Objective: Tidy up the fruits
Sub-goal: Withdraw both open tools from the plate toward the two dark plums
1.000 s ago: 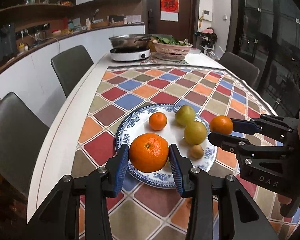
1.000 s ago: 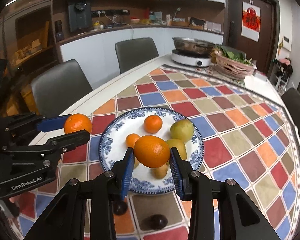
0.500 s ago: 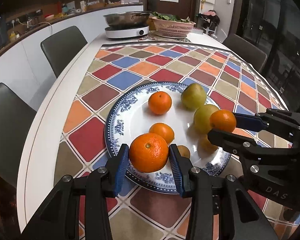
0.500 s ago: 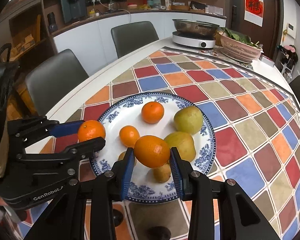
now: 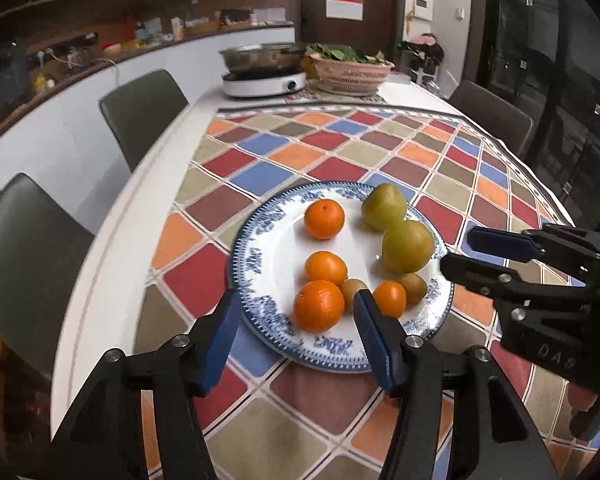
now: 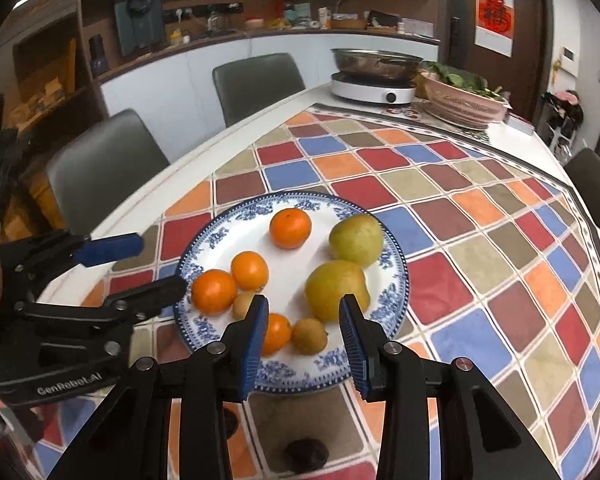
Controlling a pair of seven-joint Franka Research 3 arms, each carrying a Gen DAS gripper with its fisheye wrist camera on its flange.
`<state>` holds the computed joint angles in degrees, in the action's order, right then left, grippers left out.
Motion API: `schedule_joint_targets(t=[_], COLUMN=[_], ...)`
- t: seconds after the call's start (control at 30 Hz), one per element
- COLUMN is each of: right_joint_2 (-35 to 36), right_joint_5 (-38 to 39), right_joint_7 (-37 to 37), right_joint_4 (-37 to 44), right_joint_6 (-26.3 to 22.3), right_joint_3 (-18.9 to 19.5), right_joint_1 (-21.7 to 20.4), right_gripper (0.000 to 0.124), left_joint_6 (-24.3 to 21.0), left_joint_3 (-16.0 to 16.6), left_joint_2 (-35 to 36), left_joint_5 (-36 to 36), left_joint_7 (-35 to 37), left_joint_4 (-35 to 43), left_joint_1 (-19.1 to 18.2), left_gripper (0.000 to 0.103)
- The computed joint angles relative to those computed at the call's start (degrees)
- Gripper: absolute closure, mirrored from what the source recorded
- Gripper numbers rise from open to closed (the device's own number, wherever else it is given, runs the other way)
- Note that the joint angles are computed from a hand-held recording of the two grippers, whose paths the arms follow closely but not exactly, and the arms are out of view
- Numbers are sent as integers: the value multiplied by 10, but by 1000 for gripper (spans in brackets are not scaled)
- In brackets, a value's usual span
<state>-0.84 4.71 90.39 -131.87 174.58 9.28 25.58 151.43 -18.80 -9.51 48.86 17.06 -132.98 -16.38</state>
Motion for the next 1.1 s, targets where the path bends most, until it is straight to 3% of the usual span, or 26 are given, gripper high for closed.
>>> schedule_joint_targets(t=[0.13,0.2,0.27,0.33,0.57,1.1], right_joint_2=[-39,-62,-88,-111,-192,-287], right_joint_5=[-126,-151,-172,-154,-126,-35], right_joint_7=[114,138,162,149,145,84], right_joint_4=[-39,-60,-82,-99,-156,-252], right_joint_6=[17,30,43,49,69,66], right_joint_3=[17,33,58,60,129,140], right_joint_1=[-34,-53,-81,-80,-143,-113], right_gripper=[86,72,72,72,62,62], left_joint_6=[-40,-52,-48,-52,-93,-108], left_joint_3=[-23,-31,-36,-45,-76,-98], left_joint_2=[-34,-50,-68,-86,-127,-140], left_joint_5=[31,39,46,53,63,37], left_joint_7=[-28,-37,-49,-64,-104,-133], left_joint_4=[-10,-15,-24,-30,-42,-78], left_joint_1=[-8,-13,-17,-18,-30,-69], left_gripper=[40,38,35,30,20,17])
